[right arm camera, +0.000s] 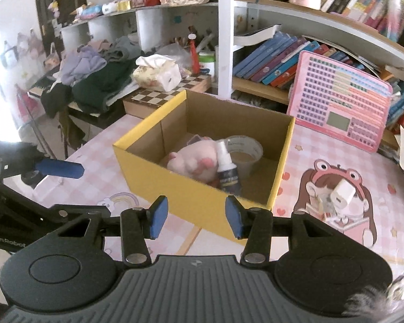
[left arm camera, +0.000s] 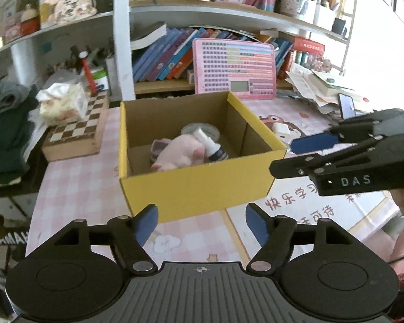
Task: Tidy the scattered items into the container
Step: 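Lift both open tools out of the box toward the white charger brick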
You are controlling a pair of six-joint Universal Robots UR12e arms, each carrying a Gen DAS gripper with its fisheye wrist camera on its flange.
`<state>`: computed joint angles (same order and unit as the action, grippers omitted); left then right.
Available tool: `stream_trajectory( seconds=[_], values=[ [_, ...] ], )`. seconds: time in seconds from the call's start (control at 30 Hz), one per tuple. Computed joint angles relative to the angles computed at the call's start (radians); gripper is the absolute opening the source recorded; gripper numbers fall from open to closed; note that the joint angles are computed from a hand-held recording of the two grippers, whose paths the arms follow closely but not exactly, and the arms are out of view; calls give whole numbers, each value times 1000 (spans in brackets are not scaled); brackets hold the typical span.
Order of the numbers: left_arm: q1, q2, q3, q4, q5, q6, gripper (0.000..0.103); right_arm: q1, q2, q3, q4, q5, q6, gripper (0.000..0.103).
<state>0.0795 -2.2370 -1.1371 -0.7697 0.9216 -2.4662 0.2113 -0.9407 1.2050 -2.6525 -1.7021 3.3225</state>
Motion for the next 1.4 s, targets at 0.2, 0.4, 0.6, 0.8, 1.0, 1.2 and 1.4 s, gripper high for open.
stream_trajectory(
  seconds=[0.2, 0.4, 0.6, 0.8, 1.0, 1.2, 1.4],
  values=[
    [9, 31, -66, 44, 23, -17, 82, 26, -18, 53, -21, -63, 53, 49],
    [16, 52, -114, 54, 36, -27, 87, 44, -33, 95, 6, -111, 117, 54],
    [15, 68, -149, 34, 61, -13, 88, 62, -49, 131, 44, -161, 159, 58],
    [11, 84, -182, 12, 83, -8, 89, 76, -63, 163, 70, -211, 201, 68],
    [6, 93, -193, -26, 93, 20, 89, 82, -76, 182, 99, -230, 243, 72],
    [-1, 94, -192, -76, 95, 42, 91, 79, -94, 205, 128, -233, 292, 78],
    [-14, 94, -187, -124, 88, 77, 91, 73, -114, 231, 156, -243, 336, 80]
  ],
)
